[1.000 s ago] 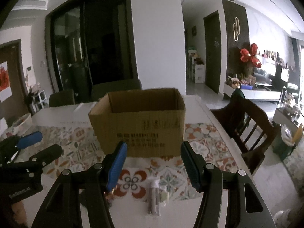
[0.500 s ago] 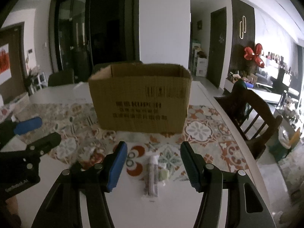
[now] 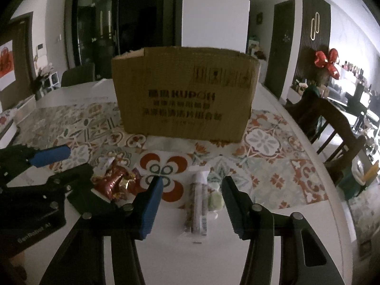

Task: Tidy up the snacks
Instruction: 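Grasp the red candy packet with the left tool while the right tool grasps the clear-wrapped bar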

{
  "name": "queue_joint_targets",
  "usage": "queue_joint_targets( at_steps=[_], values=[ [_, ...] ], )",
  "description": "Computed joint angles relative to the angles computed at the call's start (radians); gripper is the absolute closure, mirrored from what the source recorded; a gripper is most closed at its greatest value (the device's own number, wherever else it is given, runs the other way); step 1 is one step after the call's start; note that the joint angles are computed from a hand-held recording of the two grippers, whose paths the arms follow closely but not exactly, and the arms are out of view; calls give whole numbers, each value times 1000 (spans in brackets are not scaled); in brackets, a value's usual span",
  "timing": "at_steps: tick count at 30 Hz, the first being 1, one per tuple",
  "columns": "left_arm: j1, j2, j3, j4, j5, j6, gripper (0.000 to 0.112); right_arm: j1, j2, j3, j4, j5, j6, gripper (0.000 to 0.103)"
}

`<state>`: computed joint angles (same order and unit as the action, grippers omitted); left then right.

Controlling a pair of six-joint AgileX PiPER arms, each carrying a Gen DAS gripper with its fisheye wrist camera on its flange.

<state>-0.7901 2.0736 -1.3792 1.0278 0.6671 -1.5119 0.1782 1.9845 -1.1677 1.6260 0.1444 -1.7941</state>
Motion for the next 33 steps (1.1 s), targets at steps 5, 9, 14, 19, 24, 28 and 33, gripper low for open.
queue_joint_targets(
  at_steps=[5, 9, 14, 19, 24, 28, 33],
  values=[
    [16, 27, -28, -30, -13, 26, 73, -8, 37, -39, -306, 21, 322, 56],
    [31, 51, -56, -76, -24, 71, 75, -8, 56, -54, -376, 19, 396, 56],
    [54, 75, -79, -151, -57, 131, 77, -10, 80, -80, -492, 36, 512, 62],
    [64, 94, -98, -178, -60, 161, 78, -6, 102, -101, -607, 35, 627, 62],
    [80, 108, -110, -216, -80, 188, 80, -6, 121, -129, -690, 59, 714, 66],
    [87, 120, -121, -234, -87, 203, 81, -3, 142, -157, -800, 72, 833, 66],
    [102, 134, -138, -279, -105, 236, 84, -1, 165, -191, -920, 85, 965, 66]
  ],
)
